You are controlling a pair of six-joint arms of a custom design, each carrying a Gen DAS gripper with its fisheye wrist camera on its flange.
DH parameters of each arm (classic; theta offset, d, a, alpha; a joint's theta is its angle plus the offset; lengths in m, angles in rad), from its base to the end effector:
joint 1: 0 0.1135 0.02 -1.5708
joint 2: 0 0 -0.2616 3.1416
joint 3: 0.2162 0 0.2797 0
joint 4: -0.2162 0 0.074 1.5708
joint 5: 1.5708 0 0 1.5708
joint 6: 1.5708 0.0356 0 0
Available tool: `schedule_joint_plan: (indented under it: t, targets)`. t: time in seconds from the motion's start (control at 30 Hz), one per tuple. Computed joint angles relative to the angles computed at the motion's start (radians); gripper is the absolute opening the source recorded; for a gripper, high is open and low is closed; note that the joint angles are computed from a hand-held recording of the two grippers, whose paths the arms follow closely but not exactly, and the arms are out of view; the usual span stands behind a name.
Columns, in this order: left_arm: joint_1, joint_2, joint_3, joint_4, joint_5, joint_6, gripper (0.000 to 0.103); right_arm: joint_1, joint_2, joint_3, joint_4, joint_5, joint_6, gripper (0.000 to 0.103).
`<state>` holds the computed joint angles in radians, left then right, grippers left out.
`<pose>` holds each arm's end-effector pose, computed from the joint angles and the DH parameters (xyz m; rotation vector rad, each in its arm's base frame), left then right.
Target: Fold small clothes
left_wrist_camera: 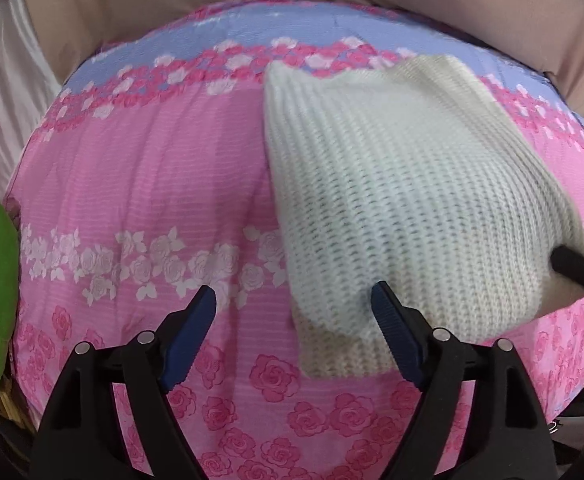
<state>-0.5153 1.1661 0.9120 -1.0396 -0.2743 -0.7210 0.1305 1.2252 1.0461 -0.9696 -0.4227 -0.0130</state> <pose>0.2015 -0.1030 0.2392 -0.3359 2.7374 0.0873 0.2504 0.0476 0.2729 -0.3154 2.6677 0.6085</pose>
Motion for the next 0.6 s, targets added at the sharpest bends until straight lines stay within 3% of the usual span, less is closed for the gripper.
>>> schedule_joint_plan:
  t: [0.13,0.2,0.3,0.43,0.5,0.6]
  targets:
    - [0.035,-0.032,-0.052,0.029,0.068,-0.042,0.08,-0.001,0.103,-0.093,0.059,0.075,-0.041,0.008]
    - [-0.005,-0.067,-0.015,-0.036,0.018,-0.076,0.077,-0.026,0.102,-0.124,0.079,0.034,-0.017,0.009]
    - [-0.058,-0.109,0.044,-0.09,-0.072,-0.119,0.077,-0.05,0.017,-0.078,0.018,0.01,-0.01,0.02]
    - [-0.026,-0.026,0.095,-0.041,-0.108,-0.08,0.077,-0.01,-0.06,-0.01,0.011,0.049,-0.062,0.016]
    - [0.014,0.048,0.095,0.008,-0.075,-0.054,0.077,0.033,-0.025,0.016,0.035,0.05,-0.064,0.015]
    - [0.037,0.134,0.084,0.053,-0.046,-0.033,0.077,0.095,0.067,0.023,0.125,0.144,-0.081,0.014]
